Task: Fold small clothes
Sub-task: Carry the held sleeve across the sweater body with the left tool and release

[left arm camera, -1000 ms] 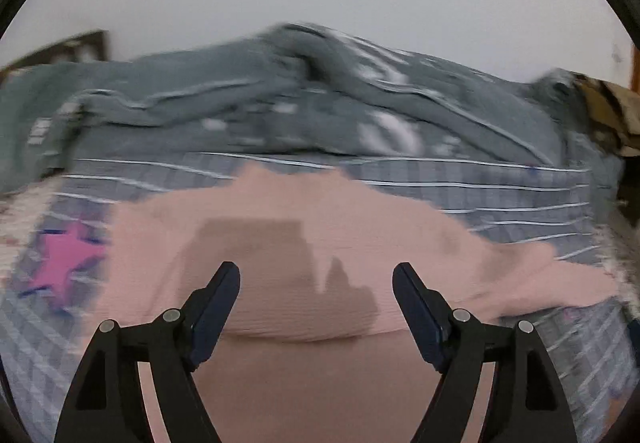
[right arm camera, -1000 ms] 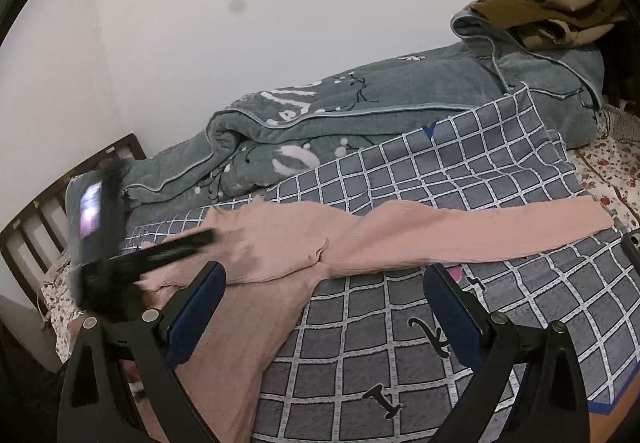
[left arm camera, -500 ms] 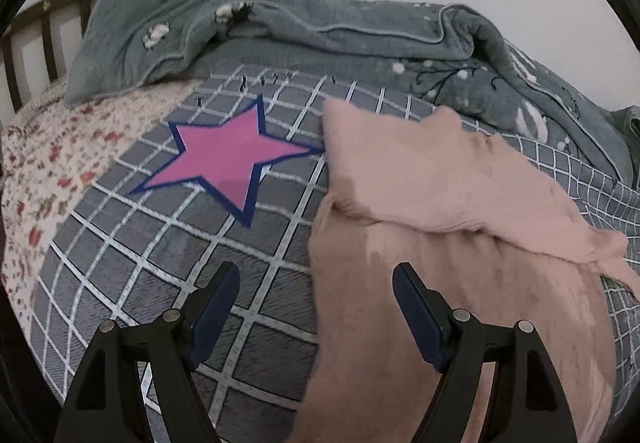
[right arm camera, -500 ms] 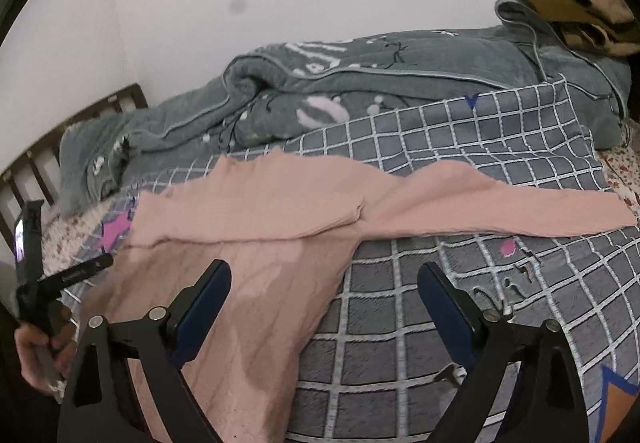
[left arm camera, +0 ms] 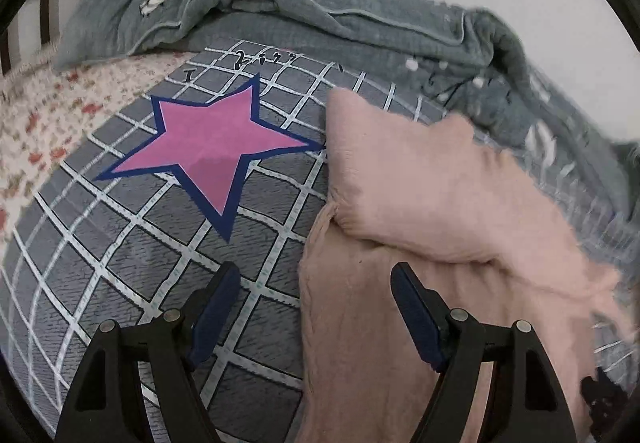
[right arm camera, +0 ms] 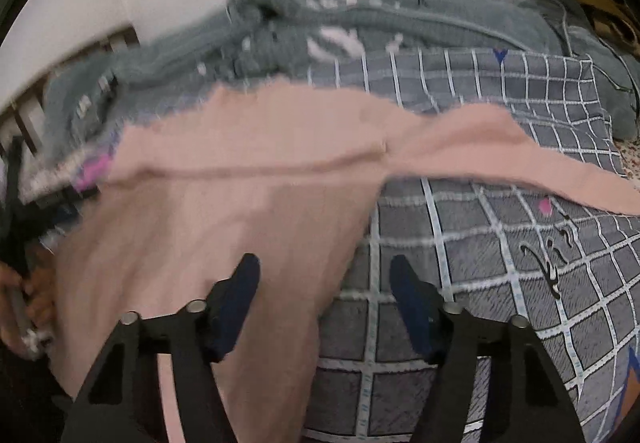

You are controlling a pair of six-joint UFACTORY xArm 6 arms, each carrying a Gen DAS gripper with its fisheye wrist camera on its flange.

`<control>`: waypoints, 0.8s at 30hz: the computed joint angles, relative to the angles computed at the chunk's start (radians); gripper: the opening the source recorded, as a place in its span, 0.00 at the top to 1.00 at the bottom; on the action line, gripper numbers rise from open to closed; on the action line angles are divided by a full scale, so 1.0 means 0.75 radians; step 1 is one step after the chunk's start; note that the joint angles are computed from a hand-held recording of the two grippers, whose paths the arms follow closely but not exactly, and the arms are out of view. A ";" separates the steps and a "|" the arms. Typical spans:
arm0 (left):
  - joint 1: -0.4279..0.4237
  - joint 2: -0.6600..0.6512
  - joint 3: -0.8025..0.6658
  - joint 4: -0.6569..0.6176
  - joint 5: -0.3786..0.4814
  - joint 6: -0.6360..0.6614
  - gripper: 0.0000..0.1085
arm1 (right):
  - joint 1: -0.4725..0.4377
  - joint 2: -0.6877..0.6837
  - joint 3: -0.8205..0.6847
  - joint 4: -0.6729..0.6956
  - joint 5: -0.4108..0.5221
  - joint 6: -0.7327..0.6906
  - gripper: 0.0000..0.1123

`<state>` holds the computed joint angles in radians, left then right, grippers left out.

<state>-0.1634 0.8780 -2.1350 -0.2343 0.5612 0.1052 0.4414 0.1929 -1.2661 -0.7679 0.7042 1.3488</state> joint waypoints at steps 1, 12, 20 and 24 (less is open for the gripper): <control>-0.011 0.007 -0.003 0.114 -0.005 -0.055 0.31 | 0.002 0.007 -0.001 0.005 0.008 -0.016 0.45; -0.034 -0.045 0.134 0.426 -0.154 -0.271 0.26 | -0.015 -0.361 0.279 -0.318 0.087 0.308 0.38; -0.039 -0.038 0.134 0.577 -0.179 -0.415 0.23 | -0.307 -0.843 0.711 -0.392 0.043 0.473 0.35; -0.039 -0.031 0.126 0.613 -0.183 -0.453 0.22 | -0.531 -0.904 0.841 -0.318 -0.146 0.384 0.58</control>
